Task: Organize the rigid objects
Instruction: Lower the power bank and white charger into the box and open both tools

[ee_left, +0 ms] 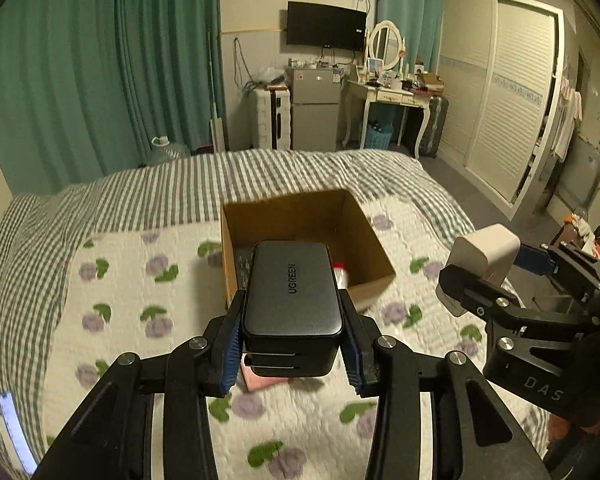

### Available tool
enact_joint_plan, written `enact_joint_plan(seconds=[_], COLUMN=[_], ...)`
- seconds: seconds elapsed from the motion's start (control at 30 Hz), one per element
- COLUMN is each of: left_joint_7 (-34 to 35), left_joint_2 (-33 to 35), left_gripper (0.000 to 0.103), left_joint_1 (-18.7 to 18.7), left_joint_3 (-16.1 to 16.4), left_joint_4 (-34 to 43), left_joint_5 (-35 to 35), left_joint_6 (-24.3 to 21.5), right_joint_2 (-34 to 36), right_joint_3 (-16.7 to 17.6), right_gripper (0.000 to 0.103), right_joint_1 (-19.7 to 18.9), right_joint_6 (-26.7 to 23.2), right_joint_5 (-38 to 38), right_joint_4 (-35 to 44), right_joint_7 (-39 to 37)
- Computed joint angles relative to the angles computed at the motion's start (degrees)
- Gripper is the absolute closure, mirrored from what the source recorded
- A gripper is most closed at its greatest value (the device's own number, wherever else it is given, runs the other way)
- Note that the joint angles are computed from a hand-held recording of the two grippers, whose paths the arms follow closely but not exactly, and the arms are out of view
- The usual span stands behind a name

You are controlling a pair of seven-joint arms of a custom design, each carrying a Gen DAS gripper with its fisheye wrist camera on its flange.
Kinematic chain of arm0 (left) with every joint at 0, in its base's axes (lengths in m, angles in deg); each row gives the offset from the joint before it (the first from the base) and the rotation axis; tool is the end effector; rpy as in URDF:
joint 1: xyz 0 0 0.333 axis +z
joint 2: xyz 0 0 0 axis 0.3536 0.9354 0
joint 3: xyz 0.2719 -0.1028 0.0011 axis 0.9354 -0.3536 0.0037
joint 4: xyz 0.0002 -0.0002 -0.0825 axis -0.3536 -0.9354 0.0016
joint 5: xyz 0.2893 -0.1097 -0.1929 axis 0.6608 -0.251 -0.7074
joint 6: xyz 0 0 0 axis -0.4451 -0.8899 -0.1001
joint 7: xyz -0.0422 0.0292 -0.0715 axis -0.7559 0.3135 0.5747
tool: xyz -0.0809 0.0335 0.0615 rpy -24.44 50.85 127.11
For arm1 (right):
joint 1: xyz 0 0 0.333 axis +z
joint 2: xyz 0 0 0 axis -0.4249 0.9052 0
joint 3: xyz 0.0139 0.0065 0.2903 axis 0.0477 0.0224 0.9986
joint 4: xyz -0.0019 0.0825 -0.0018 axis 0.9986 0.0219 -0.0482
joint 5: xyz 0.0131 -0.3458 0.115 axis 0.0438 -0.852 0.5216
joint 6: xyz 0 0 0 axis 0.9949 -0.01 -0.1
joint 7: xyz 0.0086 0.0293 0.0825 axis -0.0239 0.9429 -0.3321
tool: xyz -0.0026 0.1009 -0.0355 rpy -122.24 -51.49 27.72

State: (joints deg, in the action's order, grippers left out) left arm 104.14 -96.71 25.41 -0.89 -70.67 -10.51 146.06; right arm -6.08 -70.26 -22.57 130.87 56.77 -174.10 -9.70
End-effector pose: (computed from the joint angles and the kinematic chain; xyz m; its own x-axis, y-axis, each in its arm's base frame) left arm 0.5465 0.0366 0.5856 0.0476 -0.9989 0.0022 -0.6796 -0.0340 -0.7328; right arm 0.5578 -0.0204 0.5284 0.5855 -0.8104 -0.0210 -0.5153 -0.3520 -0.7814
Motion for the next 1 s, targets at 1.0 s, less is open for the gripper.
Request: enact_joint_plan(seconds=[1.0], left_joint_7=[5.0], left_joint_2=[41.2], left_gripper=[0.061], left_joint_1=[6.5], left_joint_3=[-7.1], left_joint_4=[43.6], left_joint_5=[2.6], left_joint_6=[-10.9], right_joint_2=[51.6], right_joint_3=[10.6], right_gripper=[0.037], right_joint_1=[-0.5], right_joint_6=[-12.3], right_joint_5=[-23.9], right_joint_4=[64.5], right_joint_7=[30.7])
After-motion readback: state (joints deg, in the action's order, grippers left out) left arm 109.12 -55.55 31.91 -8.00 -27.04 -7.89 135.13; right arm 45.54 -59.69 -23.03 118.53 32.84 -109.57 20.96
